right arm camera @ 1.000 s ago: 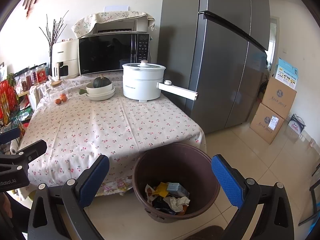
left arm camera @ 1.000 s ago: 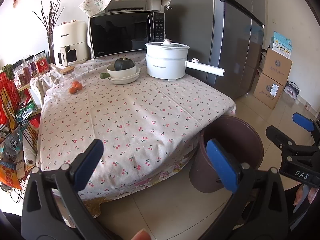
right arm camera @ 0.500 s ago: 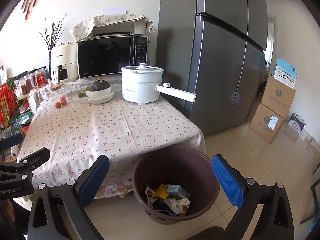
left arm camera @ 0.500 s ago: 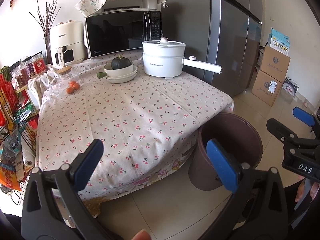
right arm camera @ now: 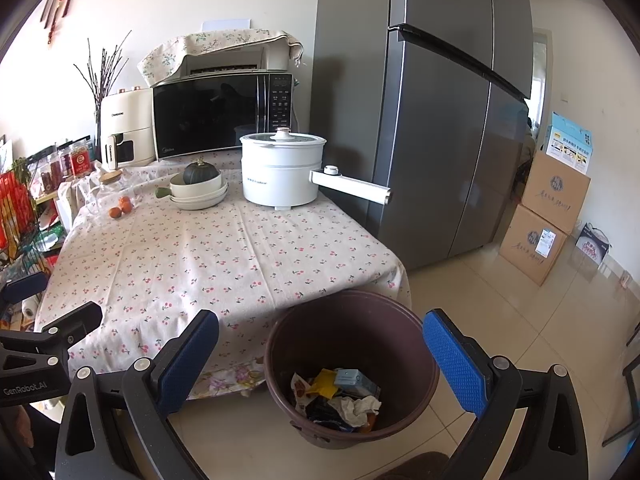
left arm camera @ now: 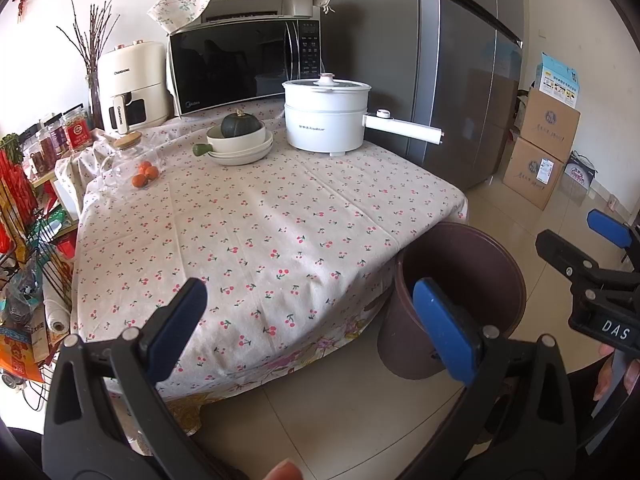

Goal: Collect trash

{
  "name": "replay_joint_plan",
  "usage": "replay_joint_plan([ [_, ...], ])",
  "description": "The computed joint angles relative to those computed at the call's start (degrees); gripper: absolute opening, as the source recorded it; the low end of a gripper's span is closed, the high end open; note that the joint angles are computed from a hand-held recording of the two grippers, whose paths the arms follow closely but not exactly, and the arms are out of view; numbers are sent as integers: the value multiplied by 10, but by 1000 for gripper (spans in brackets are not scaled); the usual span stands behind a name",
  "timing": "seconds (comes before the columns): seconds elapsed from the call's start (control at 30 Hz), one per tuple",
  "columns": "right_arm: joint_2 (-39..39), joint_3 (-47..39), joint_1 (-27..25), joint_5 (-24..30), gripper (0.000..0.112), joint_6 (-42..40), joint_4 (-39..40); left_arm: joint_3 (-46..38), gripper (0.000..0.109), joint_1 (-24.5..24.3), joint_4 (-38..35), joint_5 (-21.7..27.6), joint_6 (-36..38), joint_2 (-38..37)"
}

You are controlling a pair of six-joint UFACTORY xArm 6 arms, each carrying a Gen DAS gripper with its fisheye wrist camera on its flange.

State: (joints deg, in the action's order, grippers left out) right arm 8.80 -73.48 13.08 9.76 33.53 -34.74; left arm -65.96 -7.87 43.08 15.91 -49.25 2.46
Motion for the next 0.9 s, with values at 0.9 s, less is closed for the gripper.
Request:
replay_joint_plan([
  [0.9, 0, -2, 3, 0, 103, 3, -3, 7, 103, 1, -66, -15, 55, 1],
])
